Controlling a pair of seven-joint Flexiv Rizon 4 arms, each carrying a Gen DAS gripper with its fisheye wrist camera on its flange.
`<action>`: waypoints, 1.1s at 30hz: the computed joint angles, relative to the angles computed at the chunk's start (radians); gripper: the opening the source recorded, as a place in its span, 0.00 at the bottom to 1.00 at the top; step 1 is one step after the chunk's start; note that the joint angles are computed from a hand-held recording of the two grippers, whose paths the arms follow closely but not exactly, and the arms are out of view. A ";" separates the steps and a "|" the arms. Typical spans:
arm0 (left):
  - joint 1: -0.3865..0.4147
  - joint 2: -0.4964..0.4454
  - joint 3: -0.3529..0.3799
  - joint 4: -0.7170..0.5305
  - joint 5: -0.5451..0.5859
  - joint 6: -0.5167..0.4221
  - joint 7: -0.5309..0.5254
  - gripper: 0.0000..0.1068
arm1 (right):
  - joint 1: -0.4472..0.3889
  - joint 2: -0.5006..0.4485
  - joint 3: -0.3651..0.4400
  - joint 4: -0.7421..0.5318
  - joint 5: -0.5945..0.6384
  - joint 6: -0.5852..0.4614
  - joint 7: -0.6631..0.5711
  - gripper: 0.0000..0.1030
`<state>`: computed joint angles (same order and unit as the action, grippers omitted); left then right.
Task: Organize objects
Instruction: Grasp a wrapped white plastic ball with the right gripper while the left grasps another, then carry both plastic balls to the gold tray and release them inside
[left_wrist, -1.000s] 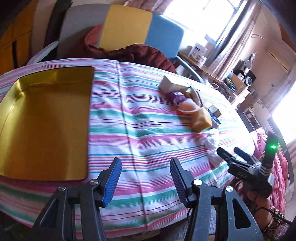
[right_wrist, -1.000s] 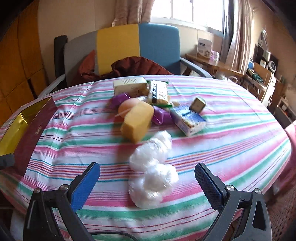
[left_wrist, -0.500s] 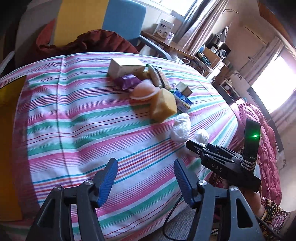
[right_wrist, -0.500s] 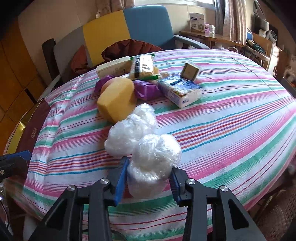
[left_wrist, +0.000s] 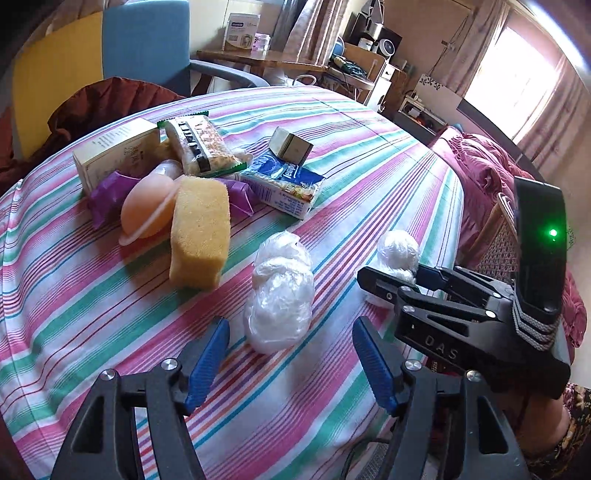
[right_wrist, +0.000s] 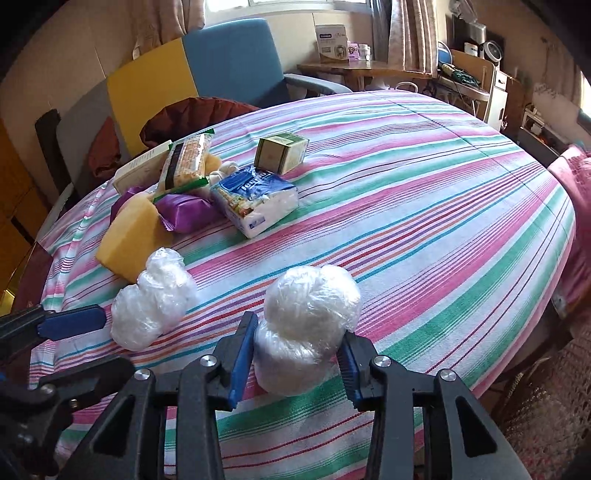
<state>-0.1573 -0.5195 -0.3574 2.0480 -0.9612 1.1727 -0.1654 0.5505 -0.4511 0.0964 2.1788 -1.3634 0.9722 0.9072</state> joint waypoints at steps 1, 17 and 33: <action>-0.004 -0.011 0.002 -0.010 0.003 0.003 -0.009 0.65 | -0.001 -0.002 -0.001 -0.002 -0.002 0.001 0.000 0.41; 0.071 0.010 -0.056 0.063 -0.238 0.043 0.231 0.31 | 0.021 -0.015 -0.008 -0.022 -0.013 -0.020 -0.010 0.41; -0.007 0.132 0.140 0.111 -0.636 0.008 0.449 0.30 | 0.075 -0.160 -0.030 -0.244 -0.153 0.100 -0.109 0.40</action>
